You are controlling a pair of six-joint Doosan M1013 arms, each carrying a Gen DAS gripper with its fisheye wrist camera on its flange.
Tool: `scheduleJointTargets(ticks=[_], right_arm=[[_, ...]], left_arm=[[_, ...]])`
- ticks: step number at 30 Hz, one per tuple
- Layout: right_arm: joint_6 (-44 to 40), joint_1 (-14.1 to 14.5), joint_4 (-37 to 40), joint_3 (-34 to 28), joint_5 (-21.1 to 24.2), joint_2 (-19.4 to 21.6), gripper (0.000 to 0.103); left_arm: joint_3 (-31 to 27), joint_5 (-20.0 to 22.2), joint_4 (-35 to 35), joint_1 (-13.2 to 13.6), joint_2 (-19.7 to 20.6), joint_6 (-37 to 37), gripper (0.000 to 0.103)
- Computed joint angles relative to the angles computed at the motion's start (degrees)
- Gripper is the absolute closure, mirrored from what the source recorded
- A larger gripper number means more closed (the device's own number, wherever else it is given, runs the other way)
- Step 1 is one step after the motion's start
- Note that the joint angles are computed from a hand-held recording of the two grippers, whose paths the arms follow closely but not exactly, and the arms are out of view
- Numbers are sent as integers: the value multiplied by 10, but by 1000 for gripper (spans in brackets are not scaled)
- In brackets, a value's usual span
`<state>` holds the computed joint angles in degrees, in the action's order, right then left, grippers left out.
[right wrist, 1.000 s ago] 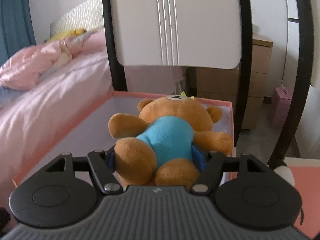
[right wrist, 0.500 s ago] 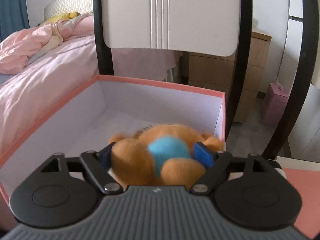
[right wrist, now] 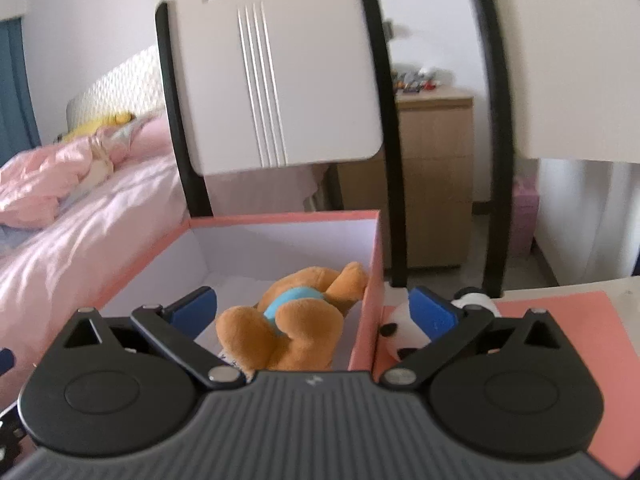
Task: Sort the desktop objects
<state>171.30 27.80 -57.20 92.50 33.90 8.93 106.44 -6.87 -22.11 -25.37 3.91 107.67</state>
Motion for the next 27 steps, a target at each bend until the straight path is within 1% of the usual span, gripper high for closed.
scheduleJointTargets(ticks=[4, 10, 12, 16, 20, 25, 27], right_arm=[[101, 28, -100, 26, 35, -18, 0], [202, 67, -216, 61, 90, -34, 0], [232, 77, -237, 73, 103, -38, 0], [267, 95, -248, 92, 125, -44, 0], [304, 114, -278, 112, 163, -47, 0], [311, 131, -289, 125, 186, -52, 0], [312, 133, -291, 128, 186, -53, 0]], left_arm=[[2, -2, 27, -1, -1, -25, 0], [4, -4, 38, -2, -2, -36, 0], [5, -4, 43, -3, -2, -39, 0], [6, -7, 59, -5, -3, -51, 0], [7, -7, 75, -6, -3, -64, 0], [6, -7, 86, -5, -2, -75, 0], [6, -7, 84, -5, -2, -73, 0]])
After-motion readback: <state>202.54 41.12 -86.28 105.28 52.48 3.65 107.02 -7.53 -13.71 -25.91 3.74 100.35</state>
